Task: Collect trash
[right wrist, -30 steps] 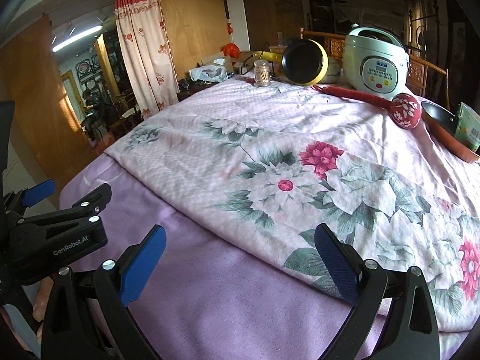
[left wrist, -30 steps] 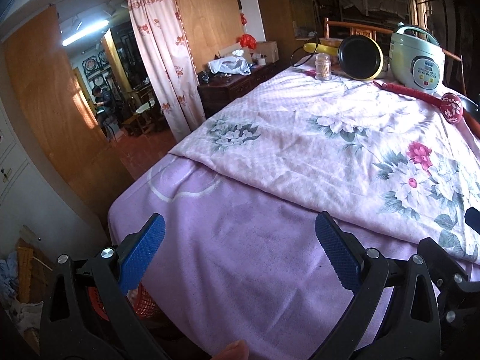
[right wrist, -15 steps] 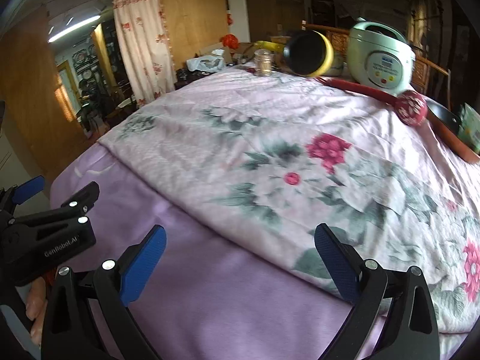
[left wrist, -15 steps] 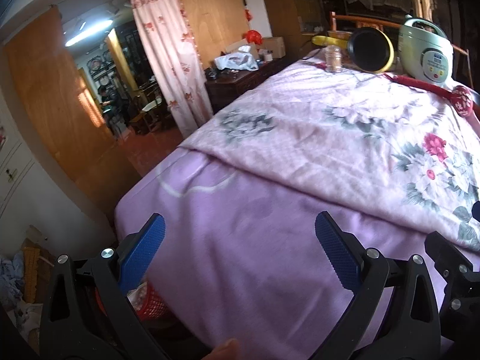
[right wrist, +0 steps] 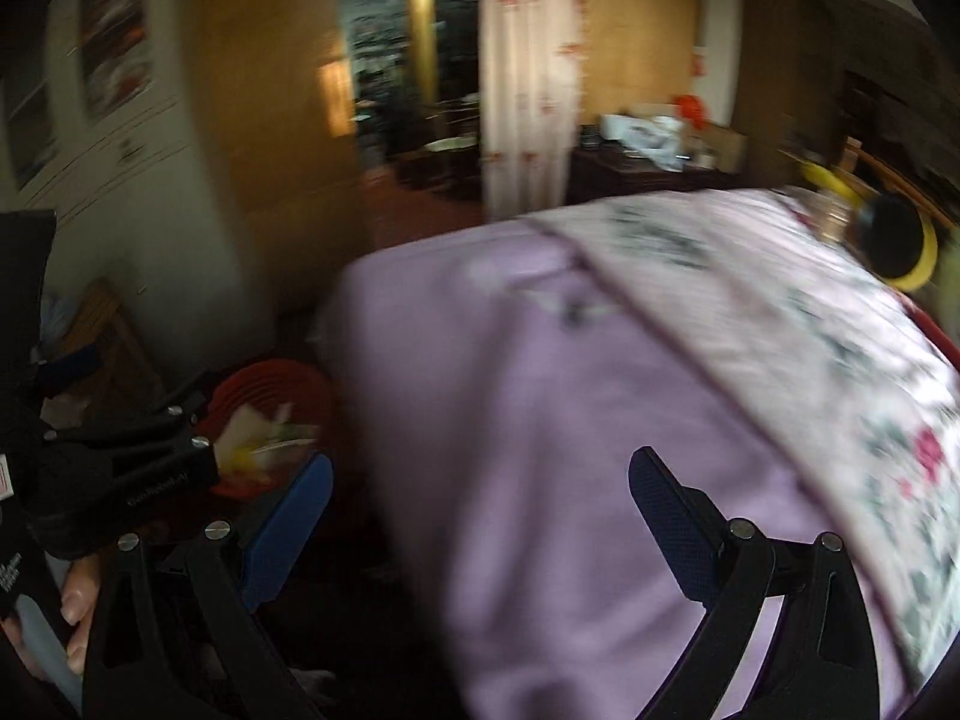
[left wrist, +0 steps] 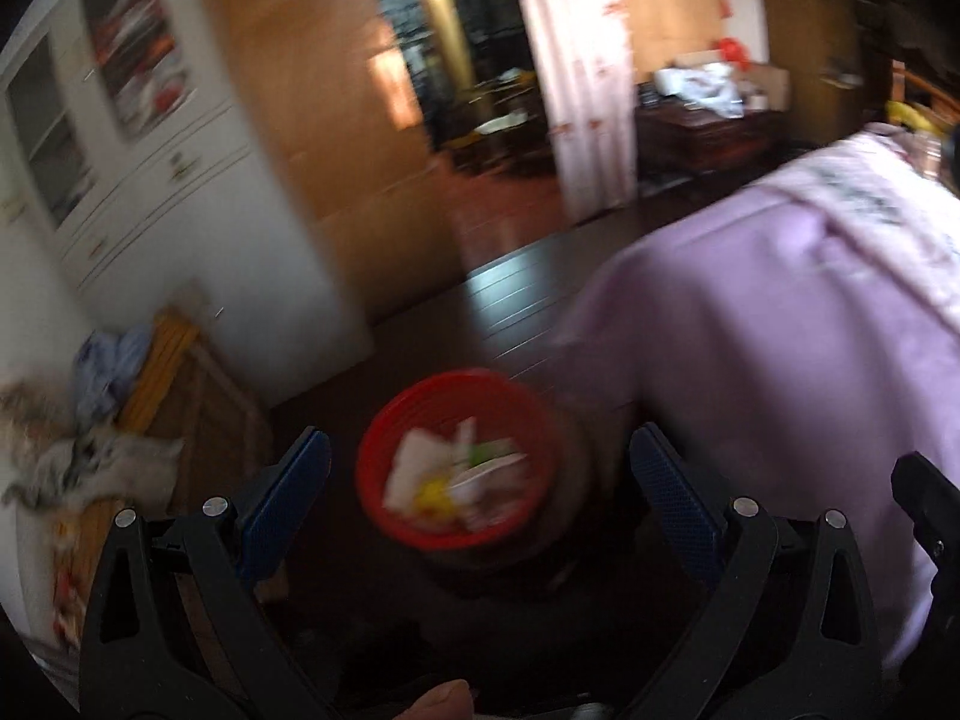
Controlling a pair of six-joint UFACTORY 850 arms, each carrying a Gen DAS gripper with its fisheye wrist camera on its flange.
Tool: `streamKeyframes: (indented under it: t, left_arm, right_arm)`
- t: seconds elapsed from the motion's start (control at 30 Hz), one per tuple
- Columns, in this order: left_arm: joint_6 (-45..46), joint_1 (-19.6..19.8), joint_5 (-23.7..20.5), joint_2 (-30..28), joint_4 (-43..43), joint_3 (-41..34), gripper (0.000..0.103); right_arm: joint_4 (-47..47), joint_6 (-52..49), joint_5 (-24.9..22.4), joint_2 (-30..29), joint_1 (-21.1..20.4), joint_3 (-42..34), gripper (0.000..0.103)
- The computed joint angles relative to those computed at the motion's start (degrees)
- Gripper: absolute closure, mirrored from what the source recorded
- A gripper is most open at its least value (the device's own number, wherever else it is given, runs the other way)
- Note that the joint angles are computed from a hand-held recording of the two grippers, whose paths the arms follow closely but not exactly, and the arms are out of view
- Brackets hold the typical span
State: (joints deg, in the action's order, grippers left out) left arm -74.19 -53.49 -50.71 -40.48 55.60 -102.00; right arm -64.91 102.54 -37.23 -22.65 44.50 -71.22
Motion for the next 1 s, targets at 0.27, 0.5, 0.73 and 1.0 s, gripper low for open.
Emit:
streamKeyframes:
  t: [0.27, 0.5, 0.73, 1.0]
  left_arm:
    - [-5.0, 6.0, 1.2, 5.0, -2.3, 10.3, 0.007]
    - [-4.8, 9.7, 4.1, 5.4, -4.6, 12.5, 0.007]
    - [-5.1, 11.2, 6.8, 5.4, -4.8, 13.9, 0.007]
    - [-5.3, 11.1, 7.8, 5.5, -5.2, 14.3, 0.007]
  right_arm:
    - [16.4, -25.5, 3.1, -17.4, 0.2, -22.1, 0.006]
    - [26.5, -36.9, -0.3, -25.9, 0.2, -34.3, 0.006]
    - [29.6, -40.2, -2.5, -28.8, 0.2, -38.5, 0.006]
    - [30.1, -39.5, -2.3, -28.9, -0.2, -38.0, 0.006]
